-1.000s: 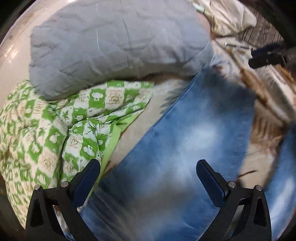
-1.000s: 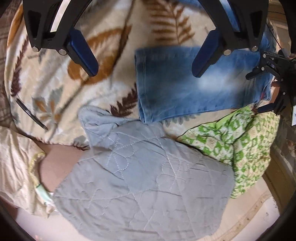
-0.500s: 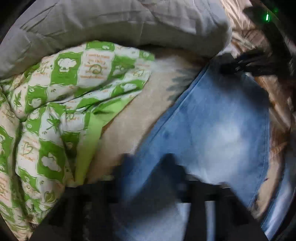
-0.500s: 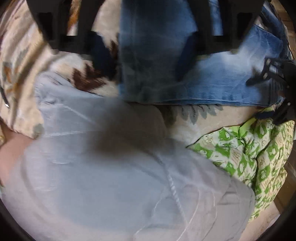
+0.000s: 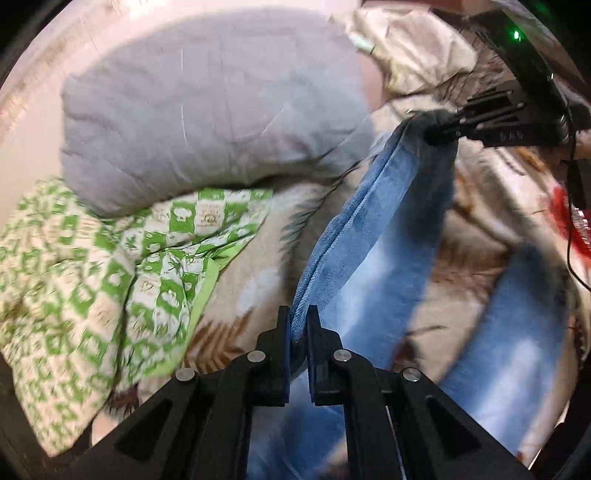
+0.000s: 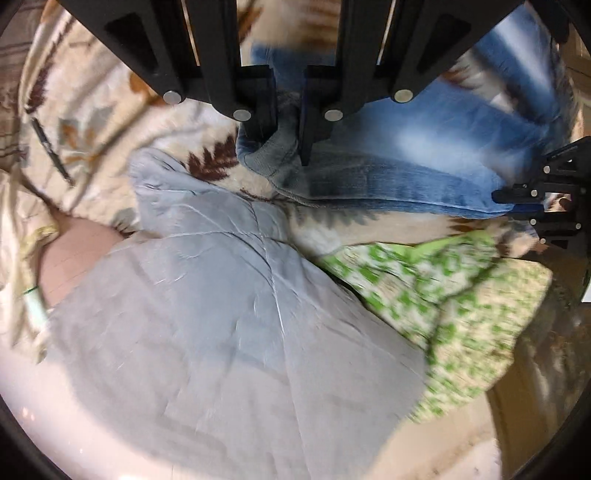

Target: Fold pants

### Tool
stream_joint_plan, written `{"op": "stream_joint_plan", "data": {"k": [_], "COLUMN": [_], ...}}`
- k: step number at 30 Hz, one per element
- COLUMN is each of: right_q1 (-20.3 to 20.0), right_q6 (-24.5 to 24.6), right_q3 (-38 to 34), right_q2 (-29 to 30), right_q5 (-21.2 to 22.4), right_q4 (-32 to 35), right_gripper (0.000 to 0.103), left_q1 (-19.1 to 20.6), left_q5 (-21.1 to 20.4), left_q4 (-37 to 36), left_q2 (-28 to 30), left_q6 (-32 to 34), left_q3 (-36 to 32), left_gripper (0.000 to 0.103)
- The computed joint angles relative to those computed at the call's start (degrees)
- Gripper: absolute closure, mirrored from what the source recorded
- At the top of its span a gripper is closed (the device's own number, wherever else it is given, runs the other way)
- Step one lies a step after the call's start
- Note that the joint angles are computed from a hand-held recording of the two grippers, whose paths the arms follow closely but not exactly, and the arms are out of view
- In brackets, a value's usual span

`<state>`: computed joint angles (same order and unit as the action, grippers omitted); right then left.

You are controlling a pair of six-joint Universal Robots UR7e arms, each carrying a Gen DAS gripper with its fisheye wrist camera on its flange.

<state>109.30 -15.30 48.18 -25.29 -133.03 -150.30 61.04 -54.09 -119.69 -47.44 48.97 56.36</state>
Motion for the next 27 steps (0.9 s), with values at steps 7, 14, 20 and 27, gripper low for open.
{"op": "stream_joint_plan", "data": {"k": [7,14,20,27], "right_q1": [3.13,4.62,3.76,2.58], "right_q6": [0.35,8.51,16.77,20.11], "right_q3": [27.71,51.96,57.49,58.95], "right_q2": [-12.66,-21.34,-20.01,-16.83], "right_q5": [-1.12,1.93,0.77,-0.75], "right_q4": [-15.92,-29.28,-27.32,-30.70], "right_gripper": [0.094,0.094,0.094,0.094], "left_q1": [-4.41,-4.68,-0.28,1.05], "left_q5": [-1.12,-3.28,-2.83,-0.90], "left_q4": [-12.02,-16.77,-17.00,-20.97], "left_q2": [-18.08,-29.18,-28.23,-26.64], "left_q6": [-0.49,-3.48,-9.85,-10.98], "left_q3": [28.96,46.26,50.15,51.96], "left_gripper": [0.096,0.096,0.096,0.095]}}
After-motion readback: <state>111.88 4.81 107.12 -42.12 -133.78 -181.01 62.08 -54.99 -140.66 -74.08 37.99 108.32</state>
